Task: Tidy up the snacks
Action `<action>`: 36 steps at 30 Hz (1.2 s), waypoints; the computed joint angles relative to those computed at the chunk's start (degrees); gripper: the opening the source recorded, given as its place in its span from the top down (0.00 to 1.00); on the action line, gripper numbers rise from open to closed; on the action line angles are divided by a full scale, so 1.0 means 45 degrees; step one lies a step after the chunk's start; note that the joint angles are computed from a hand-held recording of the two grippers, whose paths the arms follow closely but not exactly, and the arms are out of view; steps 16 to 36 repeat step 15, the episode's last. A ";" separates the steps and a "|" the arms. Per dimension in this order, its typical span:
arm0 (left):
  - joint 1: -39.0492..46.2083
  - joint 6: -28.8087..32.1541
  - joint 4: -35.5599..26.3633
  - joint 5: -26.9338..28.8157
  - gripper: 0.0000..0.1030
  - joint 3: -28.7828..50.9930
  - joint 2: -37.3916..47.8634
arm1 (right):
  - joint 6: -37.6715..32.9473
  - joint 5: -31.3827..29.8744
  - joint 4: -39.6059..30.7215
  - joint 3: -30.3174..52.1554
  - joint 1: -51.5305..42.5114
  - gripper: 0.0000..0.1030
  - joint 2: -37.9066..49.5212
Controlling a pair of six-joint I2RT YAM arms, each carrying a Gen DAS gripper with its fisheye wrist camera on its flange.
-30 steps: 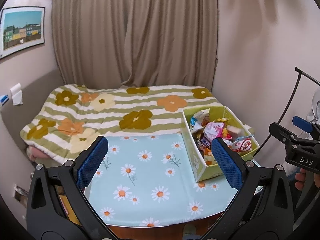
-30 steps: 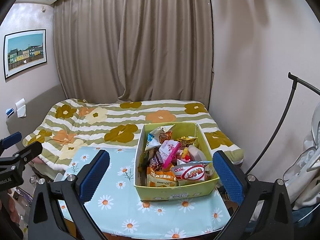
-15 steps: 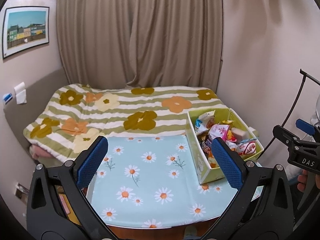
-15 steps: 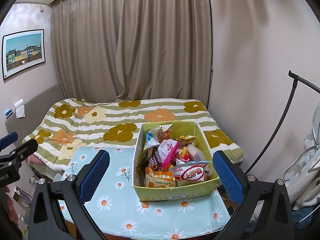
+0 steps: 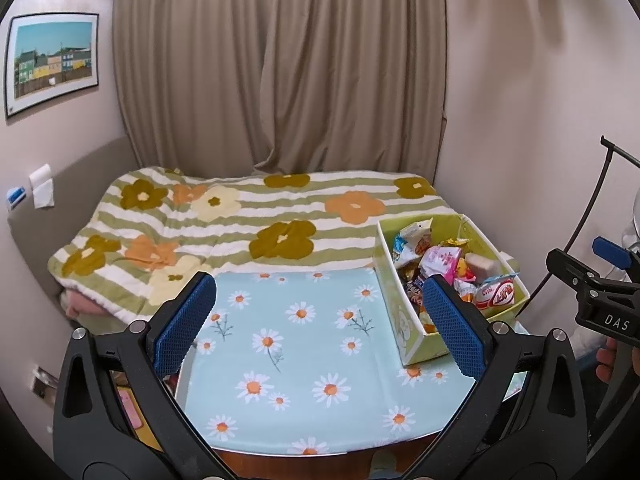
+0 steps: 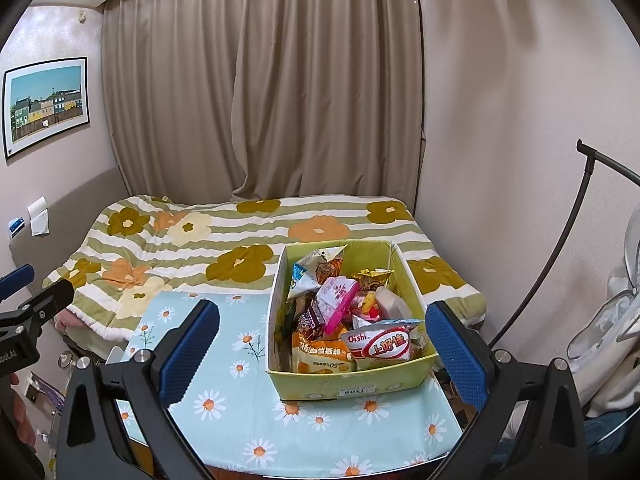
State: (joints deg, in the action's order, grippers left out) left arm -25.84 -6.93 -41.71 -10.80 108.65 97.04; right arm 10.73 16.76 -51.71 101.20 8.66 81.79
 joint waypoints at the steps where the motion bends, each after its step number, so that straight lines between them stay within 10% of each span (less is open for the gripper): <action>1: 0.0019 0.0019 0.0022 -0.0006 0.00 -0.0004 0.0005 | -0.0005 -0.0009 -0.0011 0.0024 -0.0010 0.01 0.0009; 36: -0.0013 0.0677 0.1319 -0.0626 0.00 -0.1152 -0.0533 | 0.0305 0.0710 -0.0396 0.0186 0.0594 0.01 0.0307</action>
